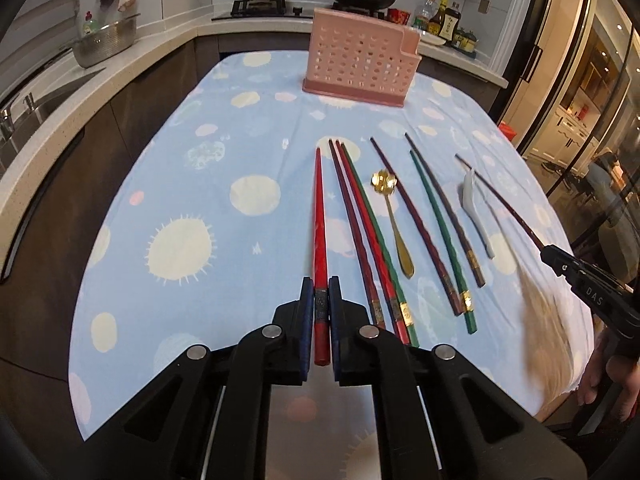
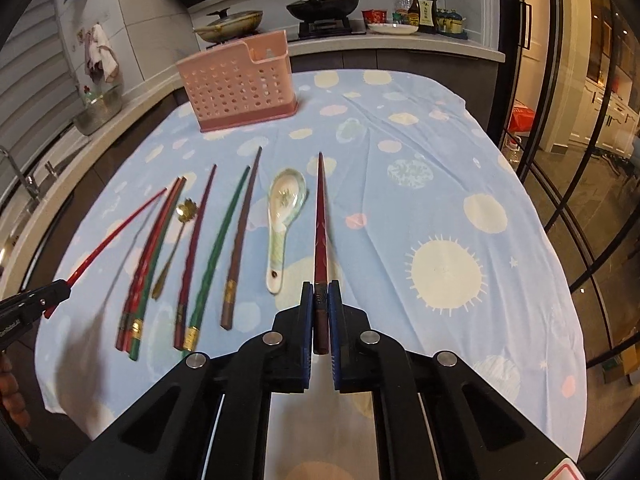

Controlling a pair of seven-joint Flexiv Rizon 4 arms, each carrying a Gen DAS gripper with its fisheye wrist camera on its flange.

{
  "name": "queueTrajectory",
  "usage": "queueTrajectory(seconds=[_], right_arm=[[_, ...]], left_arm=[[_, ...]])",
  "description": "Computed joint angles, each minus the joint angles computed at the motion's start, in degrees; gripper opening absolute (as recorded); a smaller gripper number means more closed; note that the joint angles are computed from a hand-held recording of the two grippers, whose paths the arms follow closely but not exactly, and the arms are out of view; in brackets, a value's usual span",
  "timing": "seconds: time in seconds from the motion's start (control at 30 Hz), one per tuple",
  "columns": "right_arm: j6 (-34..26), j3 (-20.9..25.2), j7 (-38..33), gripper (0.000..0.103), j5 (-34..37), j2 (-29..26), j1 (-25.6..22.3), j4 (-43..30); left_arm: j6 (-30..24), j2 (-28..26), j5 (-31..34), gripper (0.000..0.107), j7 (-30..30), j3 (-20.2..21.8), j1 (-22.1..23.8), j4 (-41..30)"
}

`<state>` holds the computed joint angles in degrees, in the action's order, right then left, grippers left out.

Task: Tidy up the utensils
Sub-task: 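Grasp the red chopstick with the left tool while the right tool grasps a dark brown chopstick, then lift both chopsticks and carry them over the pink holder with both tools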

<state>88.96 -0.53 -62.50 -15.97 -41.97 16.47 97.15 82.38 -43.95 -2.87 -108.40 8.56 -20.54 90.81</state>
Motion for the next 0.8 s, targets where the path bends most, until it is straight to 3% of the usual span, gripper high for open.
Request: queueTrajectory(seconds=[0.13, 0.37, 0.57, 0.8], right_arm=[[3.0, -0.9, -0.2, 0.007, 0.0, 1.9, 0.6, -0.7], [2.6, 0.8, -1.9, 0.007, -1.1, 0.8, -1.2, -9.4], [-3.0, 4.5, -5.4, 0.007, -1.9, -5.3, -3.2, -24.5], [-13.6, 11.5, -13.7, 0.007, 0.8, -15.5, -3.9, -47.5]], left_arm=[[2.7, 1.5, -0.2, 0.007, 1.2, -0.8, 1.1, -0.4], [3.1, 0.2, -0.1, 0.007, 2.6, 2.6, 0.5, -7.7], [0.3, -3.9, 0.6, 0.007, 3.6, 5.0, 1.1, -19.3], [-3.9, -10.1, 1.6, 0.007, 5.0, 3.8, 4.2, -35.7]])
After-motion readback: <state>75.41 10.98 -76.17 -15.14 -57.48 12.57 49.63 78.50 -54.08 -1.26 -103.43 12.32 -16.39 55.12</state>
